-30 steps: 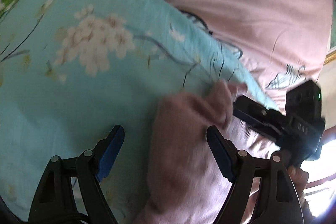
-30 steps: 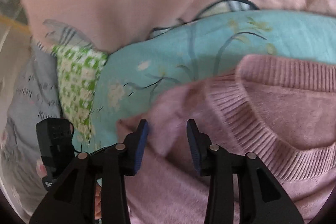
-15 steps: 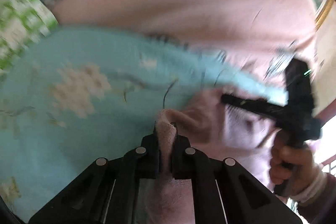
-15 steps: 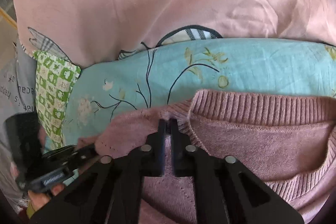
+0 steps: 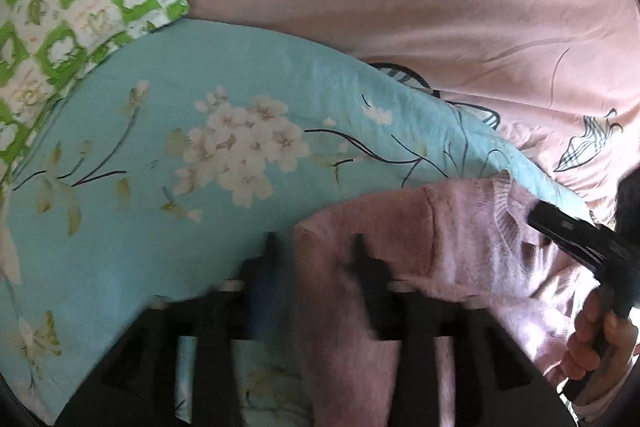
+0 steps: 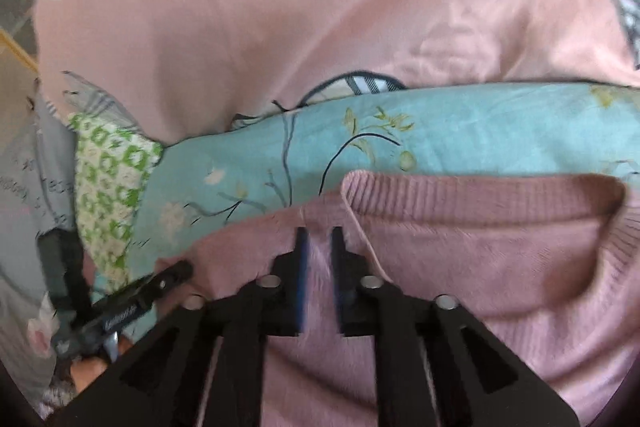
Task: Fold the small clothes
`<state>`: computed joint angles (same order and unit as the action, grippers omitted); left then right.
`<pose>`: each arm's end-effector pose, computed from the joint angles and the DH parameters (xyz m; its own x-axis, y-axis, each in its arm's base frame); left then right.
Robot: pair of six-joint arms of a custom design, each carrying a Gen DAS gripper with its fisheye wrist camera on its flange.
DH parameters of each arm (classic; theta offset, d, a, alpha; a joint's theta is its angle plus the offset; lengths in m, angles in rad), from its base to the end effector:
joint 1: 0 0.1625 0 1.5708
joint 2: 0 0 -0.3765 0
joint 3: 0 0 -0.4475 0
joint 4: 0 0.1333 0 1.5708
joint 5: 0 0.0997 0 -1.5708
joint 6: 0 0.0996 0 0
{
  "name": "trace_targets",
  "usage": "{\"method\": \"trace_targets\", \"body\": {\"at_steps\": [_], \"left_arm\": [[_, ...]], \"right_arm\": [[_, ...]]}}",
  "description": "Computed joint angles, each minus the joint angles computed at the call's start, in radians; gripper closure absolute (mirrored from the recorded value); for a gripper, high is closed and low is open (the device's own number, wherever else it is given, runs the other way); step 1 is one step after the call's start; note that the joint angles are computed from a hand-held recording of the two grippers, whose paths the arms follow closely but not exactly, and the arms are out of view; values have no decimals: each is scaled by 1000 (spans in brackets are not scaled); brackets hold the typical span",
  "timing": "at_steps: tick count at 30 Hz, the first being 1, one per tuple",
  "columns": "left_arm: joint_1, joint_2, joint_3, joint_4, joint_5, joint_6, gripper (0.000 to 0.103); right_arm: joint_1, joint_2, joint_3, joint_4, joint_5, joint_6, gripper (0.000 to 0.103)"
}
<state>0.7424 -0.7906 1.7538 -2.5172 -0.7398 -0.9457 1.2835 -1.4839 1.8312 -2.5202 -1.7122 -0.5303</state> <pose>-0.3162 -0.5708 -0.0061 -0.8588 -0.2526 -0.4458 0.0690 0.8052 -0.5890 -0.0532 -0.6010 0.3605 -0.9176 -0.0917 0.3867 -0.2673 0.8624 -0.4298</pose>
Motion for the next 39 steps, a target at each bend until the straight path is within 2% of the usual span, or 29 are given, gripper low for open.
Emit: {"method": "trace_targets", "body": {"at_steps": [1,2,6,9,13,14,17,20,21,22,23,24,27,28,31,34,39], "left_arm": [[-13,-19,11,50,16,-41,40],[-26,-42,38,63,25,-60,40],[-98,-141,161,84,0,-124,39],[-163,-195,249,128,-45,-179,39],[-226,-158,269,234,-102,-236,39],[-231,-115,244,258,-114,-240,39],[-243,-79,224,325,-116,-295,41],[-237,-43,192,395,-97,-369,45],[-238,-43,192,397,-91,-386,47],[-236,-42,187,410,-84,-417,51],[-234,-44,184,423,-81,-444,54],[-232,-49,186,426,-81,-463,57],[-227,-85,225,377,-93,-517,59],[-227,-92,237,358,-95,-528,59],[-231,-117,263,342,-101,-546,59],[-233,-140,283,337,-109,-561,59],[-262,-206,342,333,-140,-587,59]], "right_arm": [[-10,-41,24,4,19,-10,60],[-23,-81,48,3,36,-18,50],[-109,-271,140,12,83,-38,48],[-202,-407,200,6,99,-46,48],[-332,-536,264,-26,92,-47,48],[-355,-552,270,-24,90,-41,48],[-411,-577,279,-16,97,-25,48],[-433,-582,289,1,136,-27,48],[-421,-574,297,-17,117,-39,53],[-408,-565,302,-31,92,-48,63],[-398,-550,294,-19,69,-47,100],[-394,-540,280,14,59,-22,98],[-419,-611,317,-29,134,-22,99],[-423,-625,322,-41,127,-25,99],[-432,-610,315,-44,43,-37,99],[-464,-605,309,-19,74,-22,98],[-429,-624,312,12,43,-18,93]]}}
